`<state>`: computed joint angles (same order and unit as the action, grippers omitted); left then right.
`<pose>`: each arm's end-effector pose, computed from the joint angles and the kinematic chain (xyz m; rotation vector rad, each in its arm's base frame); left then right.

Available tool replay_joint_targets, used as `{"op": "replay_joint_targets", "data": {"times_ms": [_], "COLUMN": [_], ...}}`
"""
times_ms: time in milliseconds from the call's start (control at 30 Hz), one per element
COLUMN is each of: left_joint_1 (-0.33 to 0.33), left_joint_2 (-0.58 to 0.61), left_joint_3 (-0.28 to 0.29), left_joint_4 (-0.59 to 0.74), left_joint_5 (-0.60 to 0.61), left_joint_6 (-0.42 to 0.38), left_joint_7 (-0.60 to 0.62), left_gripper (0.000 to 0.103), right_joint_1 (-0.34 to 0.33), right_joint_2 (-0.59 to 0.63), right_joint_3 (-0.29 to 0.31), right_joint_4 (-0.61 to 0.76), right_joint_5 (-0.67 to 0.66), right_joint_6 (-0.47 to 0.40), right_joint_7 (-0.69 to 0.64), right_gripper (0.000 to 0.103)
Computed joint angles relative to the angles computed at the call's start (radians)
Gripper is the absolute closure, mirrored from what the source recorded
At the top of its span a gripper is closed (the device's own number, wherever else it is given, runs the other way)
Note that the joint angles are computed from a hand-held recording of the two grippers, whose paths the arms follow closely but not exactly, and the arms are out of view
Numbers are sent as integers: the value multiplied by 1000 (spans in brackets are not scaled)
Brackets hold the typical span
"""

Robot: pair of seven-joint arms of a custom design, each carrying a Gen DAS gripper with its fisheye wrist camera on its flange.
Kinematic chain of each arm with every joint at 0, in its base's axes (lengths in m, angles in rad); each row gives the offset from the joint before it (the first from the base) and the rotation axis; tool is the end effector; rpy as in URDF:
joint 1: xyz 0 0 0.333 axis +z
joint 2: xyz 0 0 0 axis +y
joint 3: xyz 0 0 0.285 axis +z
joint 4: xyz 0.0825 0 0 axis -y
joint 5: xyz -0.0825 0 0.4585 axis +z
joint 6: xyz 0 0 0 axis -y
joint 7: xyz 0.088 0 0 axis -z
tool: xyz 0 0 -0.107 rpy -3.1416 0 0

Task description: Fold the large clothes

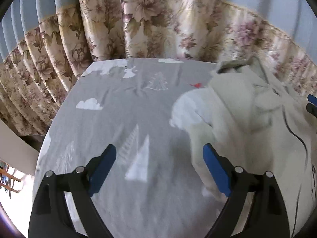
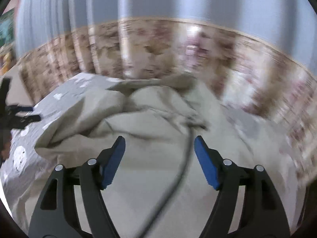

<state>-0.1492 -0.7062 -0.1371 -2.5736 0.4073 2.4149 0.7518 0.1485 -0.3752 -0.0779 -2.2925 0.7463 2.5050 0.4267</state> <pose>0.4538 -0.1309 0.5005 -2.0520 1.5013 -0.5322 0.5628 0.0330 0.5075 -2.1506 0.9612 -0.4686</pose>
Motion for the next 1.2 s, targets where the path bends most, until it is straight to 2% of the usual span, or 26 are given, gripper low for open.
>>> {"op": "replay_joint_targets", "data": {"times_ms": [67,133,233,333,400,433,467,500,567,633,733,767,800,833,867,900,933,1000,1100,1200], "left_joint_1": [-2,8,22,36,44,44,44,44,45,50,38,33,26,20,10,-3,-20,-43,-62,-50], "left_joint_2": [36,72,107,122,127,129,124,118,101,87,65,60,60,69,82,98,123,171,285,377], "left_joint_3": [25,21,3,-3,-5,-2,3,4,2,-6,3,6,8,9,12,18,21,22,0,-43], "left_joint_4": [12,33,56,62,68,70,68,65,57,59,54,52,54,61,71,83,101,134,225,306], "left_joint_5": [-11,-9,6,23,27,26,19,17,21,32,22,18,10,3,-9,-23,-40,-66,-83,-44], "left_joint_6": [38,52,45,45,27,26,24,21,26,21,46,59,72,78,84,92,101,115,105,73], "left_joint_7": [28,36,30,21,11,9,6,2,-3,-16,-19,-18,-18,-14,-5,10,30,66,114,94], "left_gripper": [13,13,13,13,13,13,13,13,13,13,13,12,11,8,8,8,8,8,8,8], "right_joint_1": [21,39,46,49,49,49,45,44,40,28,14,7,-34,-70,-97,-137,-186,-241,-258,-241], "right_joint_2": [50,121,256,345,409,438,440,429,349,257,59,-6,-46,-56,-56,-52,-40,-9,12,29], "right_joint_3": [18,29,60,86,97,101,103,106,104,80,-1,-35,-43,-44,-45,-45,-47,-73,-103,-107], "right_joint_4": [48,121,266,356,431,461,464,450,365,288,124,70,27,3,-11,-31,-36,-2,28,57], "right_joint_5": [-15,-22,-60,-98,-156,-172,-166,-164,-139,-45,167,214,190,122,76,18,-45,-106,-97,-76], "right_joint_6": [-14,-55,-142,-182,-267,-304,-322,-316,-236,-177,-40,3,55,89,112,146,140,44,-31,-101], "right_joint_7": [-23,-45,22,72,138,161,154,139,68,-3,-206,-266,-267,-234,-211,-172,-103,23,103,121], "right_gripper": [30,30,31,33,54,77,86,90,94,94,94,91,87,59,21,16,20,24,24,24]}}
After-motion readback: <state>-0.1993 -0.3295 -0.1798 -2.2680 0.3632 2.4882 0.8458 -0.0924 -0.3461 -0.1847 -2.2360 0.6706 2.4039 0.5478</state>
